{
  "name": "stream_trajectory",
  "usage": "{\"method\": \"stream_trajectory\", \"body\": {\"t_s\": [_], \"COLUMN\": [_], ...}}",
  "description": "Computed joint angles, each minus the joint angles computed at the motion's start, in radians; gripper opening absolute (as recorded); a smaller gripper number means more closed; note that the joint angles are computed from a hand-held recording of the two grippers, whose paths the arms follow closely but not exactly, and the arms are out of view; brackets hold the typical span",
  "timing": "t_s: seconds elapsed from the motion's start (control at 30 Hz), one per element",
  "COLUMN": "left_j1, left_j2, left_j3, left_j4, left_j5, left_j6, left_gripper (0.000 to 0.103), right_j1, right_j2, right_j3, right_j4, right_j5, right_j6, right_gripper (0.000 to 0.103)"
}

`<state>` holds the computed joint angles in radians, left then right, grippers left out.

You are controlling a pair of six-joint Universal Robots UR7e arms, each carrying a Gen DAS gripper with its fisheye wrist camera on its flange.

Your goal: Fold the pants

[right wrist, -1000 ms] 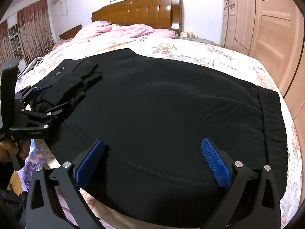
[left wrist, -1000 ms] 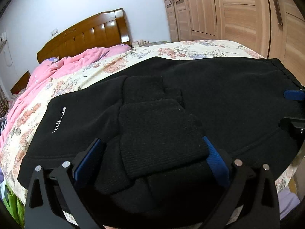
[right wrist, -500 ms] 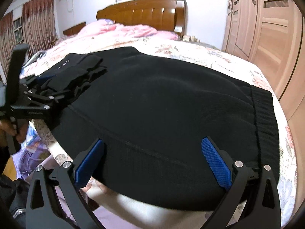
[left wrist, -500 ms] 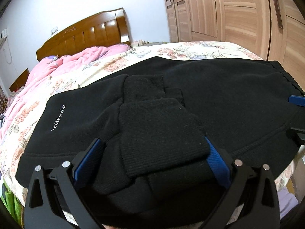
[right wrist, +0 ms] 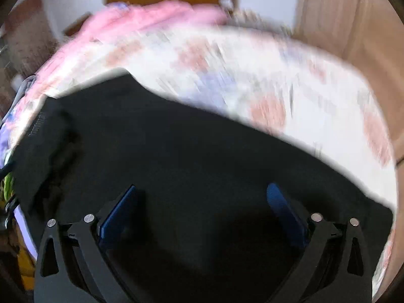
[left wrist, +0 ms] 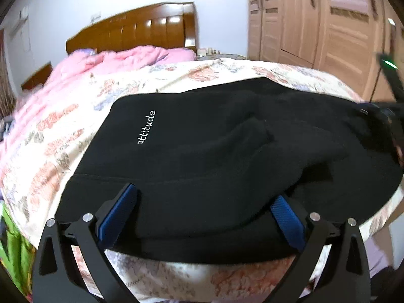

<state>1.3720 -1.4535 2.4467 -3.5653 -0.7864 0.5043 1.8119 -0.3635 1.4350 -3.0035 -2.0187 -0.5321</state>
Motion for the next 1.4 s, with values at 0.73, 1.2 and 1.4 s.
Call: {"method": "stream_trajectory", "body": {"t_s": [0.73,1.2,1.4], "left_j1": [-0.107,-0.132,-0.128], "left_j2": [-0.024,0.306,0.300], "left_j3": [0.017,-0.125,-0.112], "left_j4": [0.189,0.038,0.017], "left_j5": [-0.191,-0.028,-0.038], "left_j6": [-0.015,0.052,0.069], "left_gripper": [0.101,0.102,0.102], "right_j1": [-0.360,-0.243,-0.219], "right_j2": [-0.452,-0.406,-0.389], "right_j3": [0.859,0.709,0.660], "right_j4": [-0.676,-0.439,-0.410], "right_j5": [0.610,0.395,0.349], "right_j6": [0.094,0.265,0.383], "right_gripper": [0.098,0.099,0.099]}}
